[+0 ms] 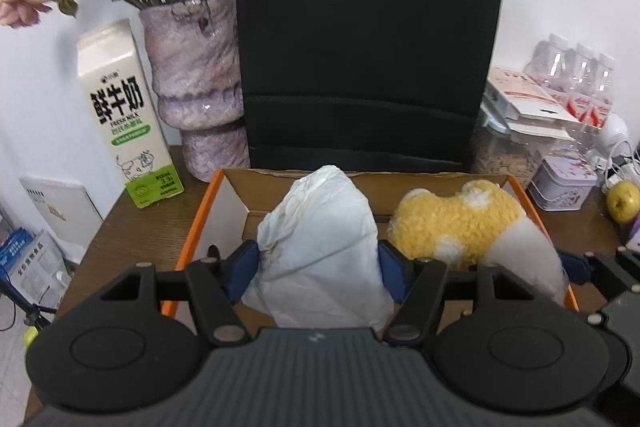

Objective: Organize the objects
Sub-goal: 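Lift the white cloth with the left gripper while the right gripper carries the plush toy to the box, then lower both items into the box and open both grippers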

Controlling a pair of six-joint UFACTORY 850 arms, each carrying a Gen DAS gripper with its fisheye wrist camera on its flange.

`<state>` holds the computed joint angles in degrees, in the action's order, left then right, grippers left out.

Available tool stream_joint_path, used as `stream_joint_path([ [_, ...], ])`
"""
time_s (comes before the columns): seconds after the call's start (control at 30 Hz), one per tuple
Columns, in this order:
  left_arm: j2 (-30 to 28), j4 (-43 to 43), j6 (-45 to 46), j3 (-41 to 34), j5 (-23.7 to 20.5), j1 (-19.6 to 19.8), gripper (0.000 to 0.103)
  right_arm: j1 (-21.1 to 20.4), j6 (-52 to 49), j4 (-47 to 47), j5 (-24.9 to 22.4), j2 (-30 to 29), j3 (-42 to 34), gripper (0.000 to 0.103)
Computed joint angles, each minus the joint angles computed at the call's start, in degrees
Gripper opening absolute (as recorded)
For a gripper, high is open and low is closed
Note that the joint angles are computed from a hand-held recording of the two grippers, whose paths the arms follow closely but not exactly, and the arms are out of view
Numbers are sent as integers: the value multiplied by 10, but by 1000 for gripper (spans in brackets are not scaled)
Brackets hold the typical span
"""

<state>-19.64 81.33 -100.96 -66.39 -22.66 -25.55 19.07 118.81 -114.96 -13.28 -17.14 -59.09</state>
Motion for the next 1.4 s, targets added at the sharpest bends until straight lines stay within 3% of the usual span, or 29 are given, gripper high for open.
stream_joint_path([
  [0.27,-58,-95,93,-58,9,15,65,-7,-137,138,9,-54,-51,55],
  [0.43,-75,-110,105,-71,9,21,66,-13,-166,168,24,-75,-67,56],
  [0.47,-76,-109,104,-71,11,22,69,-14,-162,164,25,-76,-68,56],
  [0.53,-73,-71,66,-63,29,25,95,-16,-147,148,32,-76,-68,59],
  [0.57,-71,-45,36,-60,31,25,101,-17,-138,140,36,-76,-67,63],
  [0.6,-66,-3,-9,-52,34,25,103,-19,-117,119,39,-74,-66,73],
  [0.67,-61,22,-43,-48,51,29,103,-20,-73,76,42,-71,-63,90],
  [0.7,-59,20,-48,-46,62,32,103,-19,-47,48,41,-70,-61,93],
  [1.1,-42,24,-58,-28,53,29,103,-19,58,-51,41,-51,-38,98],
  [1.4,8,63,-101,21,35,18,103,-12,127,-121,23,1,11,101],
])
